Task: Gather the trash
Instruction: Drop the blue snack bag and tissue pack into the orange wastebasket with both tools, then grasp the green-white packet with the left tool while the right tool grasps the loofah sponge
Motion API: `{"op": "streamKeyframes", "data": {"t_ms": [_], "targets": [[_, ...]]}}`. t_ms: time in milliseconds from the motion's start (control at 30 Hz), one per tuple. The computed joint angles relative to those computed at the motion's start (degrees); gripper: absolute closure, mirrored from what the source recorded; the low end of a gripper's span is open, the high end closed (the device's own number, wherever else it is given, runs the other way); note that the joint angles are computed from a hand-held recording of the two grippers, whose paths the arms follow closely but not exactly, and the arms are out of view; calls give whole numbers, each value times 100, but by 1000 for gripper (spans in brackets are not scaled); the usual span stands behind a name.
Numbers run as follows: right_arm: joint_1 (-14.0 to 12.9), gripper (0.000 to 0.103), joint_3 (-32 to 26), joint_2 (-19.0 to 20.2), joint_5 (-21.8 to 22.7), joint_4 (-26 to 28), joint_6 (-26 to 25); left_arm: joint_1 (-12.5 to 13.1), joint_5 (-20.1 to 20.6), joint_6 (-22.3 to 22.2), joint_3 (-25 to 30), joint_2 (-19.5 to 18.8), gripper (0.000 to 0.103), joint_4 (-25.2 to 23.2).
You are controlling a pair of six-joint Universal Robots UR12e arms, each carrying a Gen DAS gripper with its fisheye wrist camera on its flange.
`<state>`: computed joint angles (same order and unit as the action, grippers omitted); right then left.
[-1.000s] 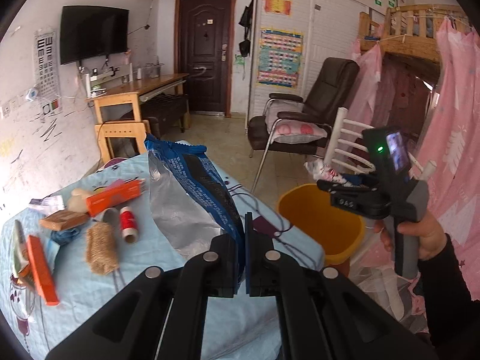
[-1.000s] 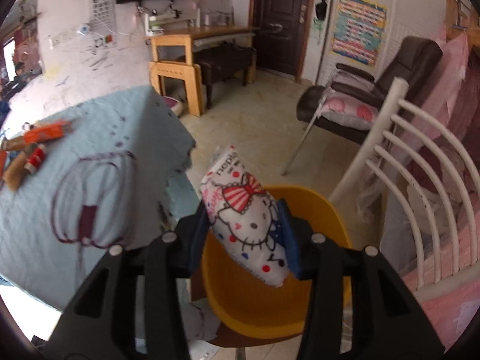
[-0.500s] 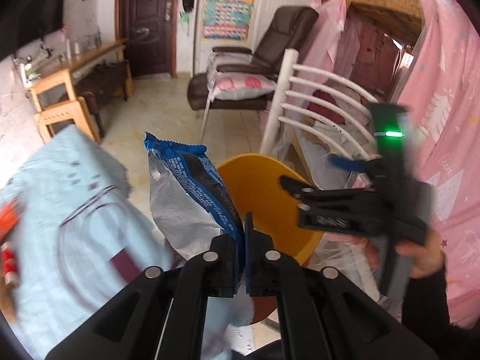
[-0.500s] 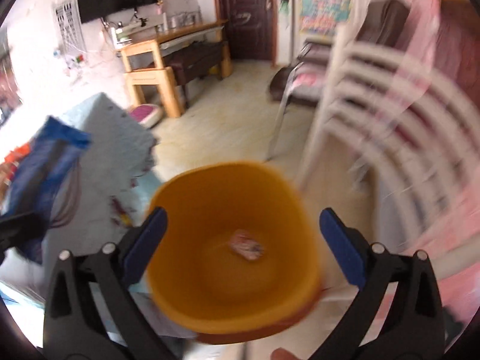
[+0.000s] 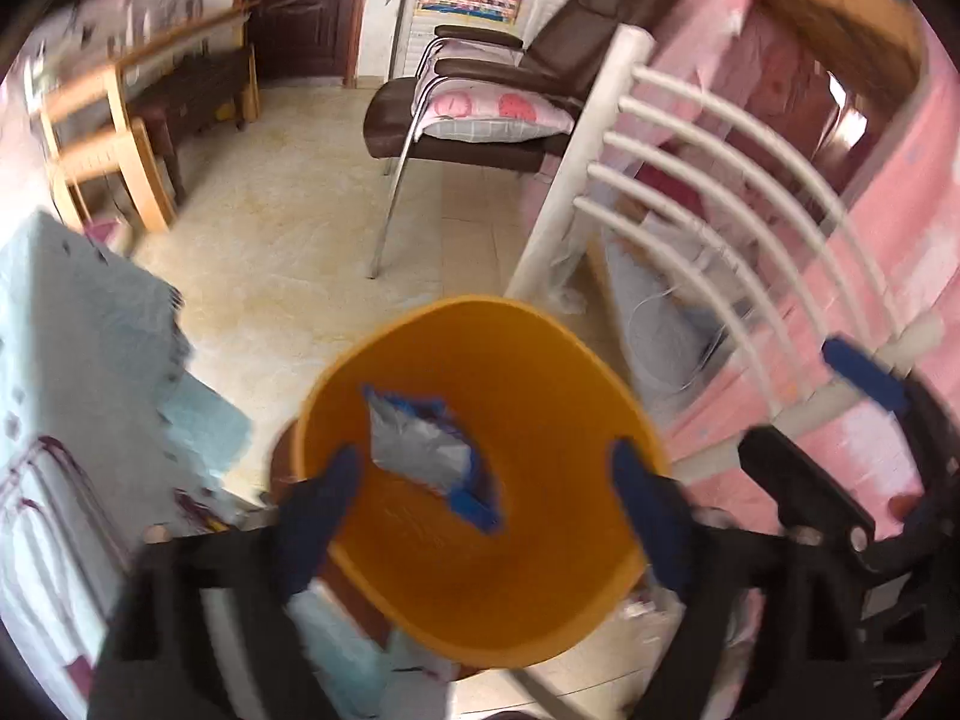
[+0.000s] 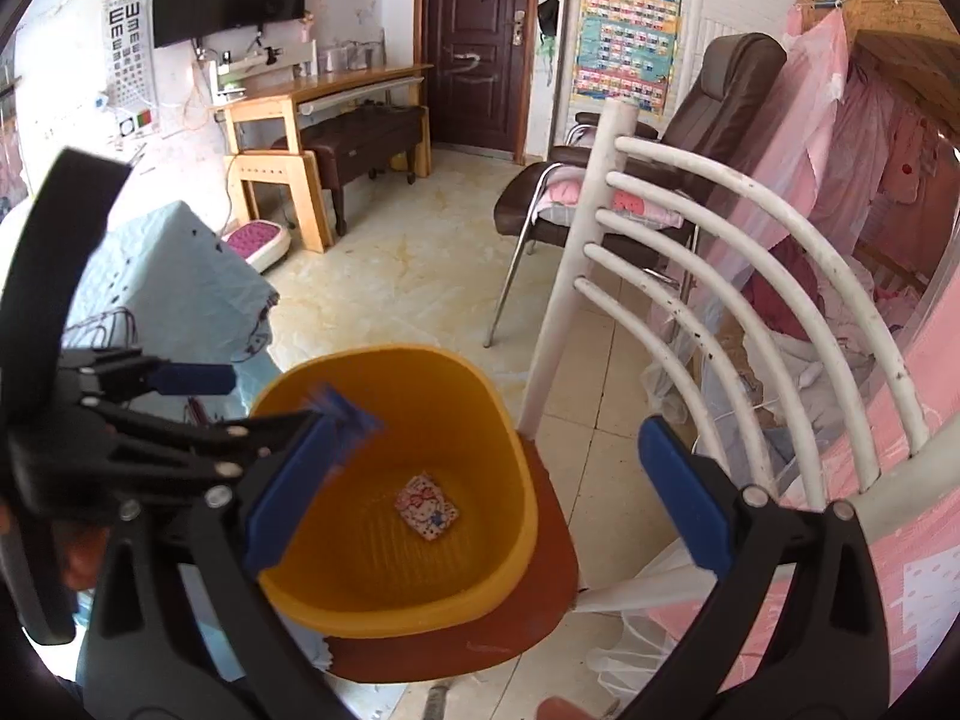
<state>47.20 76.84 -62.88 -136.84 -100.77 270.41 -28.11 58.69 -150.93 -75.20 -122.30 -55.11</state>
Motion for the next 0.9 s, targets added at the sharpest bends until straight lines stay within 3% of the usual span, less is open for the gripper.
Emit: {"op": "streamKeyframes", "data": {"t_ms": [67,167,300,367,467,533,600,767,900], "targets": [[11,6,-44,4,-34,155,90,70,-150,-77,-7,28,18,-49],[35,6,-80,13,-120,136,54,182,-319,-165,-268,210,18,407],[103,6,-29,64,-356,-866,-662,601,-967,-546,-810,598,18,1324],[146,6,-76,158,-440,-1482,-1104,857,-1075,-785,-1126,824,18,1945],[184,6,-255,393,-437,-2657,-2094,1287,-712,-1217,-1652,1153,14,3224],[185,6,-471,590,-270,-3339,-2794,1500,-208,-1390,-1883,1294,14,3862],[187,6,-767,797,-153,-3669,-3267,1734,309,-1518,-2050,1389,14,4268],[142,6,-1739,1408,195,-4119,-4282,2288,1014,-1770,-1937,1354,14,4026],[121,6,-2690,1963,559,-4104,-4767,2716,809,-2018,-1487,1117,14,3437]]}}
